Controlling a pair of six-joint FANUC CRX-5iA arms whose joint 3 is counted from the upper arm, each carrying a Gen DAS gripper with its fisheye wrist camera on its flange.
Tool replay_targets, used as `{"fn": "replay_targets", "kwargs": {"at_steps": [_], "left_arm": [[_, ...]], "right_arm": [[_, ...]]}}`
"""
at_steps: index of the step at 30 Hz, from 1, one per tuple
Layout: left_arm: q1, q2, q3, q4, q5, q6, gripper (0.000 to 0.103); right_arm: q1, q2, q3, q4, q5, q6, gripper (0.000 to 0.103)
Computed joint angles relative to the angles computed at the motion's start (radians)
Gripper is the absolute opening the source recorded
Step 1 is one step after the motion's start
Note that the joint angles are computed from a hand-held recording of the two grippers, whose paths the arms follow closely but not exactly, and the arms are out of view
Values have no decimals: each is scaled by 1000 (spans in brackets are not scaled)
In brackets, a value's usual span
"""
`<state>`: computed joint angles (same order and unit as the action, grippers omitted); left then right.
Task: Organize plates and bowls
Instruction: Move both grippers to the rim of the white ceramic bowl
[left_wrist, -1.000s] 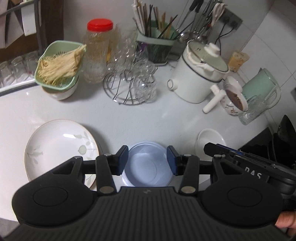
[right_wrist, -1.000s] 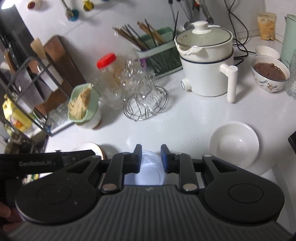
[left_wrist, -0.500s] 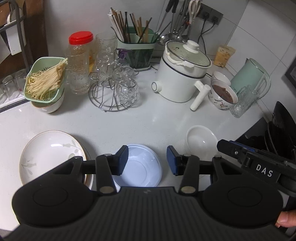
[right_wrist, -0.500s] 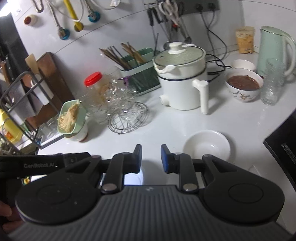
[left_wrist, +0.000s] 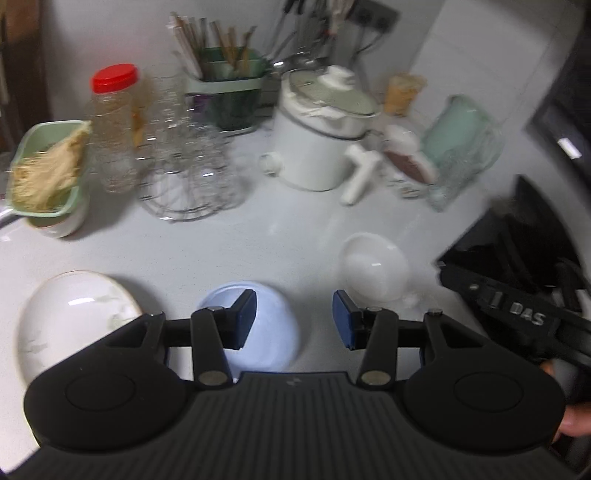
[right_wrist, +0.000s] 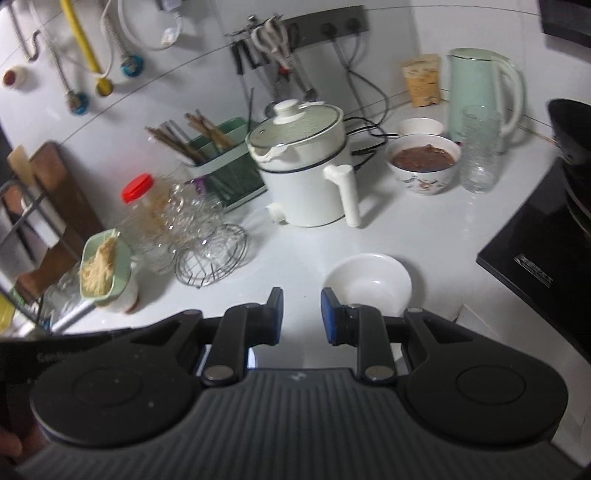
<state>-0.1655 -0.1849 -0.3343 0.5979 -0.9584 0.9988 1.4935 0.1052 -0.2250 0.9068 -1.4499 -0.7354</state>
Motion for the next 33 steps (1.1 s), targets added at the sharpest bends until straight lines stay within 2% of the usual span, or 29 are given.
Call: {"fn": "replay_targets", "kwargs": {"at_steps": [4,10,14,22,23,25,27,30,33], "left_arm": [[7,0,-14,-3,4,-23,54],[4,16,-27,23,3,-60,55],[-31,36,-37,35,47,-78,57],[-136,113,-23,10,144,-40,58],[-145,125,-14,3,148,-27,60],[-159,150,3,-1,155,-12,66],[-172,173,17,2,167,-10,67],[-189,206,33,30,177,-21,67],[-211,250,74,-8,177,22,67]], "right_arm": [[14,31,41,-44,-58,0,26],[14,51,62,-105,-75,-14,26],[14,37,31,-101,-76,-4,26],[13,-8,-59,-126,-73,-47,27],[9,-16,-71,-128,-68,-55,30],[0,-34,-95,-130,-61,-77,56],[-10,-46,-117,-126,-62,-103,68],[-26,-74,-165,-107,-17,-117,66],[-47,-88,-190,-106,24,-119,66]]}}
